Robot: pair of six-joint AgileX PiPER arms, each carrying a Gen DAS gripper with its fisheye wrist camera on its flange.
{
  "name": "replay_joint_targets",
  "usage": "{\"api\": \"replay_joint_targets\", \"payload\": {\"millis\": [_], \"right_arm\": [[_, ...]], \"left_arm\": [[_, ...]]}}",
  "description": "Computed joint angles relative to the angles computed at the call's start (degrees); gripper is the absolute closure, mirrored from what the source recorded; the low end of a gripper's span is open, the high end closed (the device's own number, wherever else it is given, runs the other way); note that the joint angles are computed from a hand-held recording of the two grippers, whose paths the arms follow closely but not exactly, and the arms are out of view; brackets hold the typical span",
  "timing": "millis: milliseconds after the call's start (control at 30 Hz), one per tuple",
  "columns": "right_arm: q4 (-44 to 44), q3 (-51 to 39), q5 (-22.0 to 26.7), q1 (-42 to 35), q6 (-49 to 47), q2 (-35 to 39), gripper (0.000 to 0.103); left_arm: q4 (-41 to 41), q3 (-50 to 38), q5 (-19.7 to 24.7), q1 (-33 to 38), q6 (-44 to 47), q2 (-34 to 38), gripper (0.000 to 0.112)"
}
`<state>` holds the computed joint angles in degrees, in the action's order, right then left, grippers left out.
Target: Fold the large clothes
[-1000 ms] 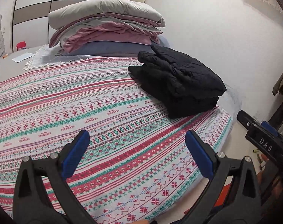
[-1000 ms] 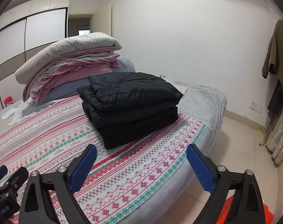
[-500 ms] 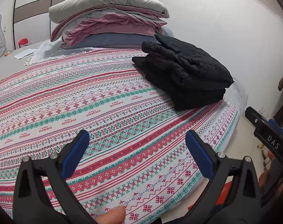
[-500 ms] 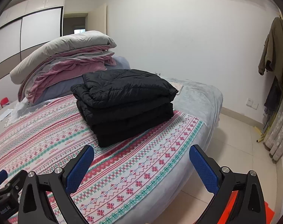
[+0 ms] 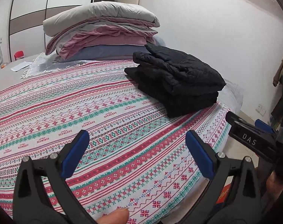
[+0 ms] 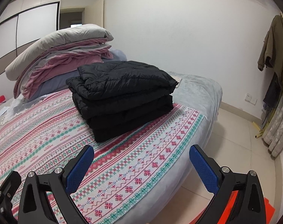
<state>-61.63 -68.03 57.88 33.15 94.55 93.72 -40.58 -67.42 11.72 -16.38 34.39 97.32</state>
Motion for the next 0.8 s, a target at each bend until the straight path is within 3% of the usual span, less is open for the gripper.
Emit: {"api": "replay_joint_targets", "payload": {"millis": [267,600,800], "right_arm": [[-0.32,-1.52,0.43,-0.17,-1.01,1.98,0.0],[-0.71,-1.58,0.36,-0.41,-1.4,2.0,0.0],[-0.78,-1.59,0.59,-0.23,-1.34,2.01,0.0]], "left_arm": [[-11.29,0.37,0.09,1.41,10.86,-0.27,0.01],[-36.24,1.65,5.95,3.76,34.69,-0.69,0.01],[-35.42,1.72,5.07,2.72,34.97,-0.94,0.01]]}}
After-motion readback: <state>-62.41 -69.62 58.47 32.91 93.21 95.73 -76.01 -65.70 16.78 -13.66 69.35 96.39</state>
